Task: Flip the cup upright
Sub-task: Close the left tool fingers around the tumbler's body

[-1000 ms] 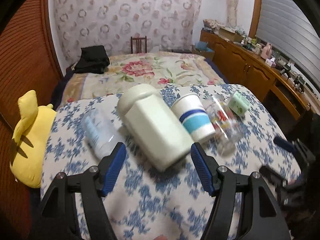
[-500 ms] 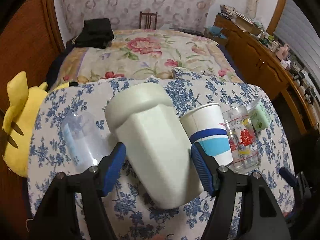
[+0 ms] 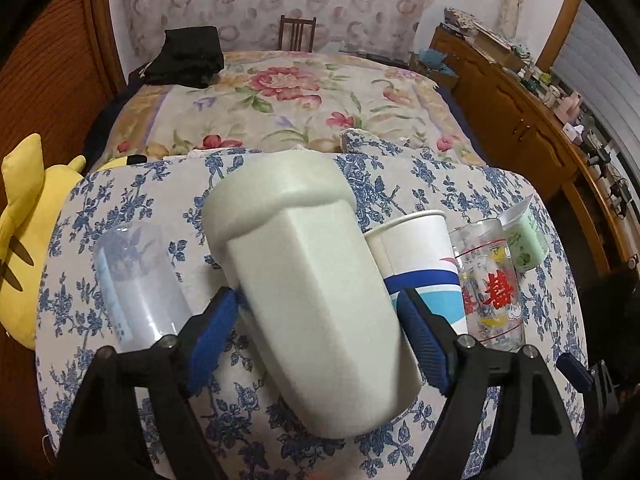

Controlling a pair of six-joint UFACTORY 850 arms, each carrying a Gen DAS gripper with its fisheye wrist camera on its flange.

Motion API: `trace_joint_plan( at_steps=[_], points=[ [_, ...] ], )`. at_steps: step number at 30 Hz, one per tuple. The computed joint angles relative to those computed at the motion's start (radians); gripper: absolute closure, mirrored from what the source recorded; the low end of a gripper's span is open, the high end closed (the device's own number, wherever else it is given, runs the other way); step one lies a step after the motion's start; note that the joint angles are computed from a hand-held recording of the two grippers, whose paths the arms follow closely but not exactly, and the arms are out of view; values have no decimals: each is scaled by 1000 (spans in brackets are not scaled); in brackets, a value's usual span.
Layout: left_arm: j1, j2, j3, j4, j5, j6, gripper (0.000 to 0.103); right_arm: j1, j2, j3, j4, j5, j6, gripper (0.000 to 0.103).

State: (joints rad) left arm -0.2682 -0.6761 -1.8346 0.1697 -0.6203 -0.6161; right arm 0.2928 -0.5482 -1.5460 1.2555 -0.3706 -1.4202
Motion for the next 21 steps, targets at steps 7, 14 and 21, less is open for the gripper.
trace_joint_plan(
  at_steps=[7,14,21],
  points=[
    [16,7,35,-80,55,31,15,-3,7,14,7,-1,-3,13],
    [43,14,83,-345,102,213,18,-9,14,27,22,5,-15,13],
    [18,66,152,-153,145,96,26,-9,28,44,44,19,-30,13]
  ],
)
